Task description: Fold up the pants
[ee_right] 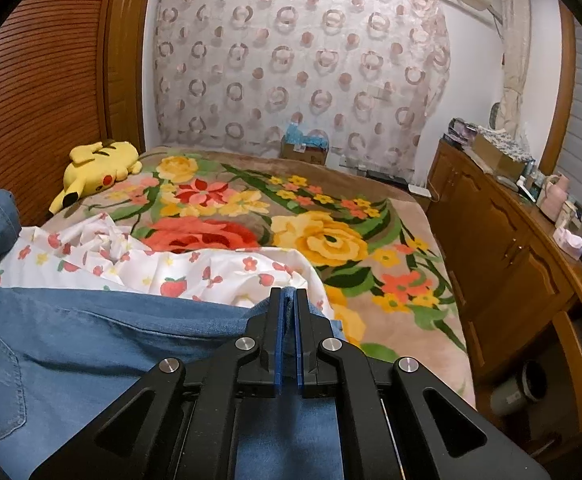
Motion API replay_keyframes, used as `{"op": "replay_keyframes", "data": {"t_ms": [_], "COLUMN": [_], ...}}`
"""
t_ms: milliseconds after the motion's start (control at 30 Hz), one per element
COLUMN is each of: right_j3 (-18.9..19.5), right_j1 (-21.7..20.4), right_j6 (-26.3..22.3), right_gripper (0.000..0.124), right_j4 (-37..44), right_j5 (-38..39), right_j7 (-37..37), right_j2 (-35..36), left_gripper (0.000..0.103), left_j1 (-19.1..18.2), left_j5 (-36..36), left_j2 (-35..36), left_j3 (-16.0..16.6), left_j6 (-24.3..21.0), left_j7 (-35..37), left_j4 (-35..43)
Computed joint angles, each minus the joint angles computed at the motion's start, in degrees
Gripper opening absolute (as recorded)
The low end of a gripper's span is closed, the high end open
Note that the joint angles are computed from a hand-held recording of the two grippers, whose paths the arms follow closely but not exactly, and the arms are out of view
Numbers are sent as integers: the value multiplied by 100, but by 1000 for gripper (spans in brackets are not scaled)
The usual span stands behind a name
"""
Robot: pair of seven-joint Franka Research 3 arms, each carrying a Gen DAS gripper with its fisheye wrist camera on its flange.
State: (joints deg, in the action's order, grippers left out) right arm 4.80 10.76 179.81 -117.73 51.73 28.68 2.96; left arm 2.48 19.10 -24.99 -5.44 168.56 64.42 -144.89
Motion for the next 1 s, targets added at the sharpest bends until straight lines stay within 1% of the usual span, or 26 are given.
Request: {"op": "replay_keyframes", "data": {"t_ms": [67,100,133,167,233,300,367,400,433,500,533,600,667,733,767,867,933,1000], "right_j3": [32,21,17,32,15,-24,-71,-100,-128,-180,-201,-236,-259,-278,-287,-333,-356,-361], "right_j1": [-14,-1,8,32,91,160,227,261,292,338,350,378,375,354,338,248,182,117], "right_j6": [12,18,17,41,49,81,80,80,71,55,59,59,54,42,23,-184,-376,-523], "right_gripper": [3,6,9,10,11,13,18,19,20,23,26,30,34,37,38,40,41,41], "right_j4": [-37,-69,-97,-98,-120,-168,-220,-251,-263,-297,-308,-344,-410,-474,-501,-478,-396,-258], "right_j5": [243,284,418,709,1041,1181,1466,1593,1658,1793,1752,1823,1631,1260,1060,350,-59,-373], "right_j7": [-197,-215,-320,-570,-835,-942,-1202,-1308,-1349,-1433,-1375,-1426,-1228,-858,-650,103,552,872], "right_j2": [-58,-92,-135,-144,-201,-258,-331,-369,-389,-425,-430,-451,-466,-452,-457,-401,-320,-181], "left_gripper": [3,7,16,21,37,46,49,56,66,74,76,76,76,76,76,76,76,76], "left_j1": [6,1,-50,-73,-159,-303,-410,-485,-574,-913,-1012,-1252,-1525,-1685,-1832,-1992,-2147,-2255], "left_j5": [8,15,-6,-8,-40,-112,-179,-237,-309,-570,-666,-886,-1160,-1387,-1549,-1940,-2385,-2845], "left_j2": [-56,-74,-80,-90,-76,-19,64,116,179,362,446,682,932,1117,1239,1583,1741,1898], "left_j3": [-21,-32,-8,-17,3,48,38,64,102,285,316,376,475,475,524,481,514,526], "left_j6": [-11,-10,5,12,79,142,193,219,264,421,454,537,630,721,738,742,725,598], "left_j7": [-17,-15,23,38,99,219,277,325,384,626,714,921,1205,1418,1602,1987,2426,2870], "left_j4": [3,4,5,1,-5,23,70,95,124,197,259,423,612,752,866,1163,1279,1420]}}
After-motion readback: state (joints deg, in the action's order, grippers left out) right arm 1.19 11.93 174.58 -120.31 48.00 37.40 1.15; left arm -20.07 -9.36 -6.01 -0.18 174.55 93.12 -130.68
